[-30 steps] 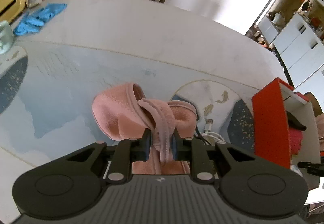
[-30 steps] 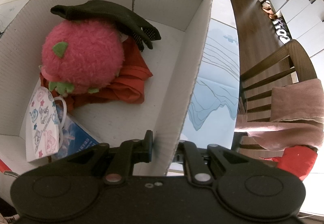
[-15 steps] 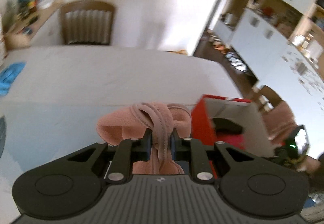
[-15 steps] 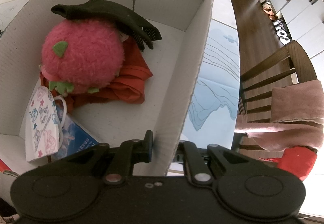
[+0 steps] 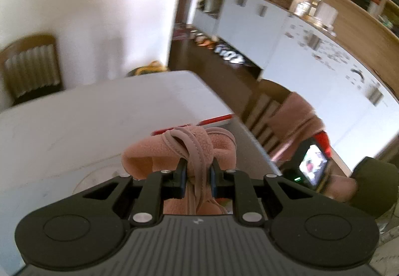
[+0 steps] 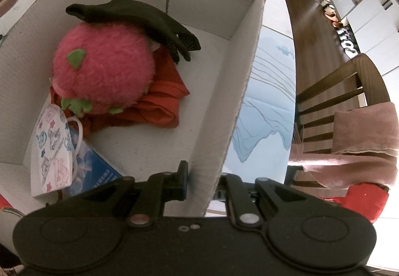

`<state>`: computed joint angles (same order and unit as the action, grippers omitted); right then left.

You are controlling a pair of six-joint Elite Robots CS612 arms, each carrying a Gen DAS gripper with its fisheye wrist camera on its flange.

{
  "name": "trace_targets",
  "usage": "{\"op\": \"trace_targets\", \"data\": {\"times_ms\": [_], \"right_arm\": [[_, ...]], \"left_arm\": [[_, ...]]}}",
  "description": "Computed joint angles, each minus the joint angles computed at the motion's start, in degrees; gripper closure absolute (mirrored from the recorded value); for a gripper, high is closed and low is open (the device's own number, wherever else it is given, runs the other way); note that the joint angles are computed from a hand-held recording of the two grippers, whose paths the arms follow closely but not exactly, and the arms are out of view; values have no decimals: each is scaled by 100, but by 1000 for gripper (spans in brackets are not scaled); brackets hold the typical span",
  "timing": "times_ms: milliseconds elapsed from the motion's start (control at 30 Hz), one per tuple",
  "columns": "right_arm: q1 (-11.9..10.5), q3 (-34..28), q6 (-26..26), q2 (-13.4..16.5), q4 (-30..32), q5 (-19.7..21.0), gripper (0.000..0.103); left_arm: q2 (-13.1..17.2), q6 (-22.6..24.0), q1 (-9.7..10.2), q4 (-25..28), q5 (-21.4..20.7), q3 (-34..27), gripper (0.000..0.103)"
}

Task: Organize objects
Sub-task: 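Lift the pink fleece with the left gripper and carry it over the box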

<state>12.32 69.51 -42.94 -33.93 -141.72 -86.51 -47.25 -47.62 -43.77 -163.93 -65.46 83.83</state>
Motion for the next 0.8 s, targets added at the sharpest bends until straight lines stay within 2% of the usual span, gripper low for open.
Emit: {"op": "trace_targets", "data": {"times_ms": [133, 367, 567, 800], "right_arm": [[1, -1, -2, -2, 3, 2, 93], [-8, 5, -14, -2, -5, 40, 93], [-17, -2, -17, 3, 3, 68, 93], [-23, -1, -56, 7, -7, 91, 93]], "left_arm": [[285, 394, 64, -76, -128, -487, 86], [769, 710, 209, -194, -601, -1215, 86], [1168, 762, 300, -318, -962, -1677, 86], [1477, 476, 384, 41, -1176, -1964, 86]]}}
